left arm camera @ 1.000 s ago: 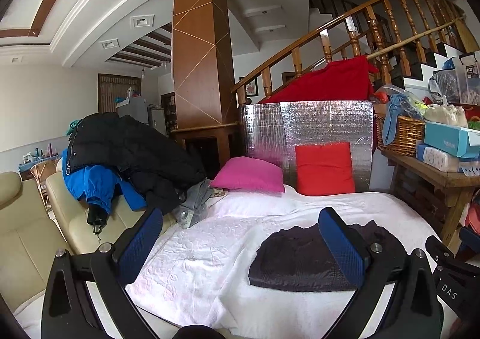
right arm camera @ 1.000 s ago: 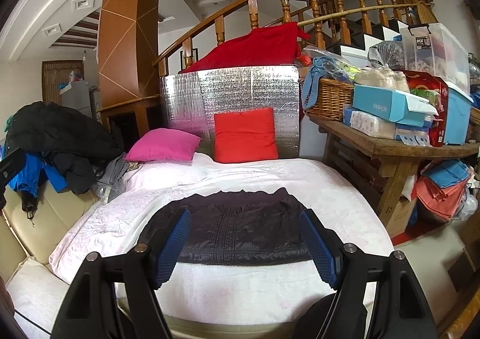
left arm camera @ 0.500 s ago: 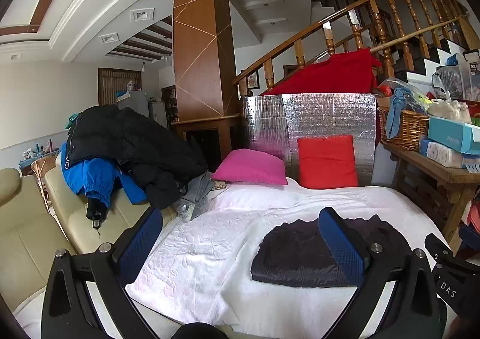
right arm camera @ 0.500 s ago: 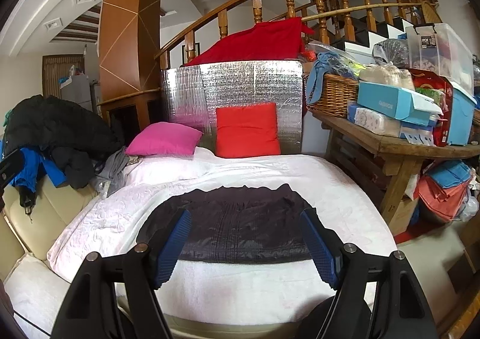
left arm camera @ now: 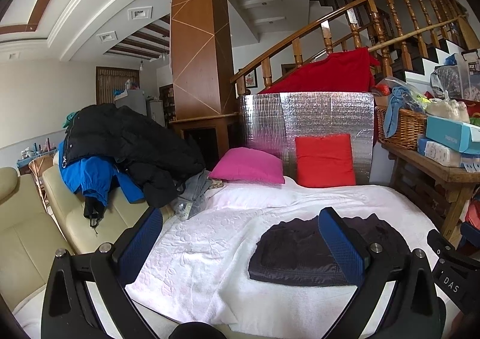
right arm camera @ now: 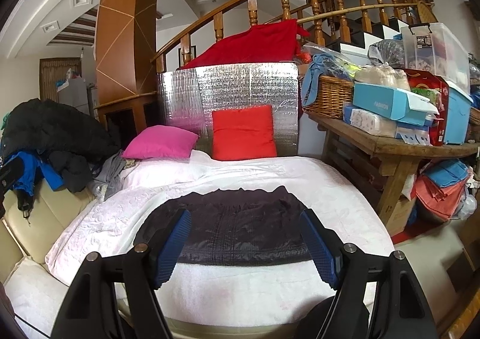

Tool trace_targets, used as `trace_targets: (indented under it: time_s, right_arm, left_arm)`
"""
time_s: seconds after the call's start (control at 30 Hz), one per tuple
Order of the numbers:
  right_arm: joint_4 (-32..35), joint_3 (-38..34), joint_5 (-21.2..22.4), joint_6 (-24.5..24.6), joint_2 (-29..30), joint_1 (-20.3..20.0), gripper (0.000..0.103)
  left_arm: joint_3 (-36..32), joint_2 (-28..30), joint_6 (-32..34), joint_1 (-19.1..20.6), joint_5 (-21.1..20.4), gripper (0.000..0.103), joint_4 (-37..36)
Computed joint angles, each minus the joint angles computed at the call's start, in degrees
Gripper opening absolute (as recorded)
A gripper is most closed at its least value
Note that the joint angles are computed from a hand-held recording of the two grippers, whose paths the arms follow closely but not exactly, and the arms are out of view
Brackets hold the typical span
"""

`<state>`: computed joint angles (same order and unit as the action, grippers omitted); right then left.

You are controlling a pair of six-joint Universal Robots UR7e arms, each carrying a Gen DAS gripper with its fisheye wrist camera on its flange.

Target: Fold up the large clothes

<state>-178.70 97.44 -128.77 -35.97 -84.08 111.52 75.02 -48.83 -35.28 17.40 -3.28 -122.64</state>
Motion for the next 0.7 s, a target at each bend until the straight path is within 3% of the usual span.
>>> trace_targets:
  time_s: [0.47,0.57,0.63,0.7]
  right_arm:
    - [1.9,-5.9,-1.0,-0.4,4.8,-2.0,0.078]
    - [3.1,-7.8,-0.8,-0.2,6.2,-2.9,0.078]
    - [3.9,-9.2,-0.7,-0.3,7.2,-3.6,0.078]
    - [6.7,-11.8,-0.1,0.5,8.3,-4.9,0.078]
  left_arm:
    - [-5.2,4.2,4.7,3.9,-4.1,0.103,-2.9]
    - [-7.2,7.1,13.6,5.0,-4.0,0.103,-11.5]
    - [-8.9,8.6,15.9,5.8,-4.9,0.103,-12.9]
    - [-11.4,9.6,17.1,7.4,-8.4,0.103,-11.8]
